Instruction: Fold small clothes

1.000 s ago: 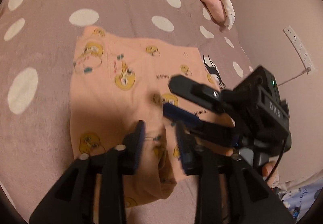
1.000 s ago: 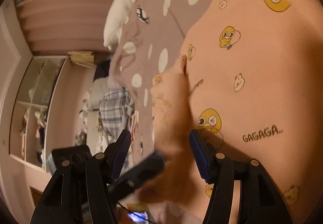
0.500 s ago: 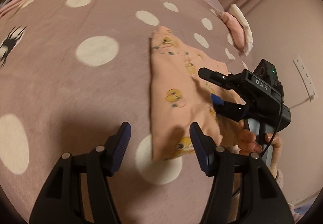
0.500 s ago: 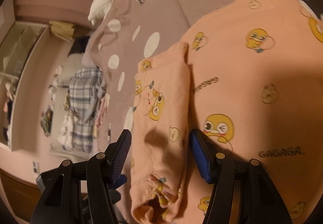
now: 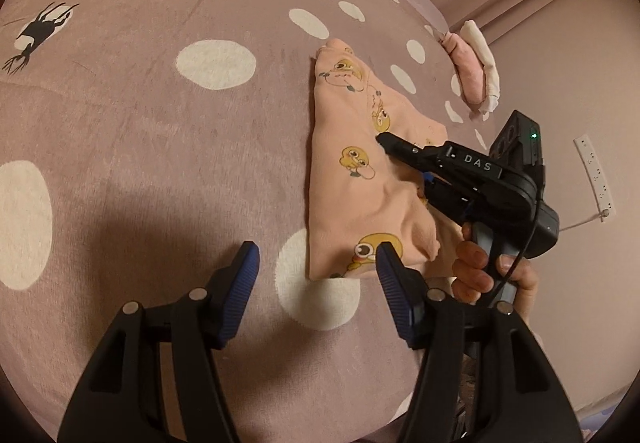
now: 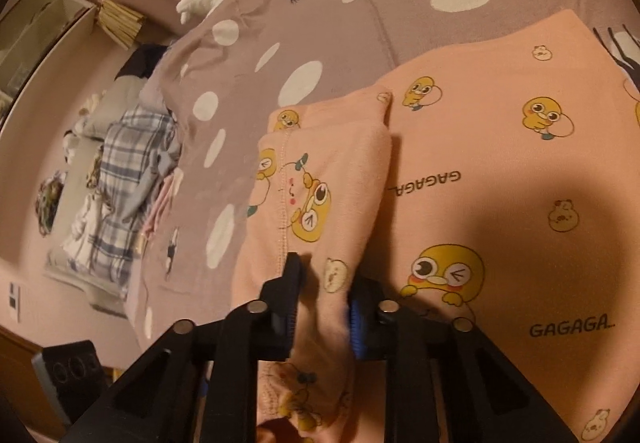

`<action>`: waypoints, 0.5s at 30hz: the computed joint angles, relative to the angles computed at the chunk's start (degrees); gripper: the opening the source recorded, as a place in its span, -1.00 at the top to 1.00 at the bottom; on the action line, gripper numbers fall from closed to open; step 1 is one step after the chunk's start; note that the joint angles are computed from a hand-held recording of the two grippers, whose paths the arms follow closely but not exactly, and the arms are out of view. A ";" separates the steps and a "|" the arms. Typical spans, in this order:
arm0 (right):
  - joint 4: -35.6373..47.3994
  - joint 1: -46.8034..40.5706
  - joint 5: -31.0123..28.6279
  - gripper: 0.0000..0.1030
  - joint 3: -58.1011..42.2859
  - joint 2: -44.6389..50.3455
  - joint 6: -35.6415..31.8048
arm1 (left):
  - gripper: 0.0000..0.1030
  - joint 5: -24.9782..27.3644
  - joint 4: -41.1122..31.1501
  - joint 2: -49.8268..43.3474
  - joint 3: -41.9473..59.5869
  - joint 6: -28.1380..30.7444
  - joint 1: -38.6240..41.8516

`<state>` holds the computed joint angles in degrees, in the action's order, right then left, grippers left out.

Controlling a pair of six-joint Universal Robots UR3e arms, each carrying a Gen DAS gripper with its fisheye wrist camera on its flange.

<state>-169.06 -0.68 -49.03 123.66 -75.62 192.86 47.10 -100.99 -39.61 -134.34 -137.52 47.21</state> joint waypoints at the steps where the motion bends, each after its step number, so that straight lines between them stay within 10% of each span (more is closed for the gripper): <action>1: -0.41 -0.19 -0.09 0.66 0.36 -0.16 0.04 | -0.17 0.32 1.75 -0.06 -0.42 -1.25 -0.83; 15: -1.61 -1.92 2.31 0.81 3.70 -8.14 -2.14 | -0.18 2.14 10.66 0.43 -2.22 -5.92 -4.50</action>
<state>-170.68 -2.59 -46.72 127.36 -83.77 190.72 49.23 -90.33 -39.19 -136.56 -143.44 42.71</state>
